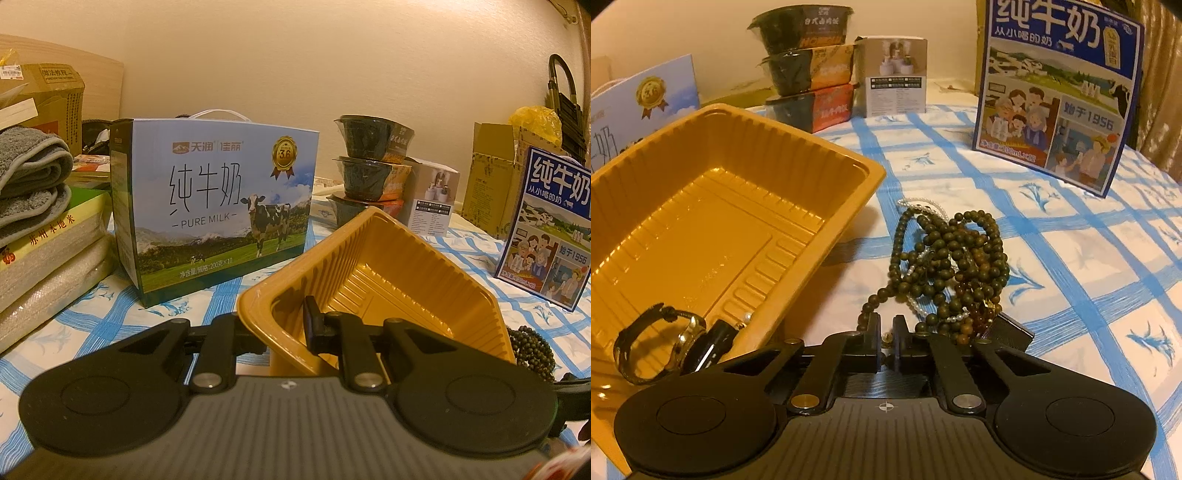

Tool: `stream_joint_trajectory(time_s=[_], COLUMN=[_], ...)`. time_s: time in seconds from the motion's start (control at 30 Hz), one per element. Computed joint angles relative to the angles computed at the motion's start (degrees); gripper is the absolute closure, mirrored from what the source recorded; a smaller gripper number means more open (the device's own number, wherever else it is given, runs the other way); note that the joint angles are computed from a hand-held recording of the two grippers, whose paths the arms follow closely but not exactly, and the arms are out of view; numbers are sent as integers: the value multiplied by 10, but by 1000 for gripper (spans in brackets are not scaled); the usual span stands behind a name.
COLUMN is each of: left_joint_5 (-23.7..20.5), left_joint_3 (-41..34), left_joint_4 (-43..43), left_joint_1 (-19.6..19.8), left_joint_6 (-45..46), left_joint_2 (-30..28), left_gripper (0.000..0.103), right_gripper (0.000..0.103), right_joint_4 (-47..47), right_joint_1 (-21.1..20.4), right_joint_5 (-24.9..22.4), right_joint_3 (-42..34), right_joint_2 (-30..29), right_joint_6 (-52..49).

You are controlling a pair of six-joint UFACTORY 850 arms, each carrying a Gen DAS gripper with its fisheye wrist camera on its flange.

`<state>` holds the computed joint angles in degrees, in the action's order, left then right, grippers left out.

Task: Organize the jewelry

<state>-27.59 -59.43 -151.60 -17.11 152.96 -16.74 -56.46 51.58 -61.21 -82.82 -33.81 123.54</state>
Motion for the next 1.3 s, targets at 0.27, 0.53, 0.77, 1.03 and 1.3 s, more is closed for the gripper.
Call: stream_joint_trajectory(time_s=[0.27, 0.53, 0.77, 1.03, 1.3], left_joint_5=[-2, -2, -1, -1, -4], left_joint_3=[-1, -1, -1, -1, 1], left_joint_4=[1, -1, 0, 0, 0], left_joint_1=[-1, -1, -2, -2, -2], left_joint_6=[0, 2, 0, 0, 2], left_joint_2=[-2, -2, -2, -2, -2], left_gripper=[87, 87, 87, 87, 87], right_gripper=[97, 99, 99, 99, 99], right_joint_4=[8, -30, -80, -196, -261], right_joint_1=[2, 16, 26, 34, 21], right_joint_5=[-21, -42, -47, 50, 127], right_joint_3=[-21, -17, -18, 11, -21], right_joint_2=[-17, -10, 8, 48, 23], right_joint_6=[-48, -35, -18, 102, 141])
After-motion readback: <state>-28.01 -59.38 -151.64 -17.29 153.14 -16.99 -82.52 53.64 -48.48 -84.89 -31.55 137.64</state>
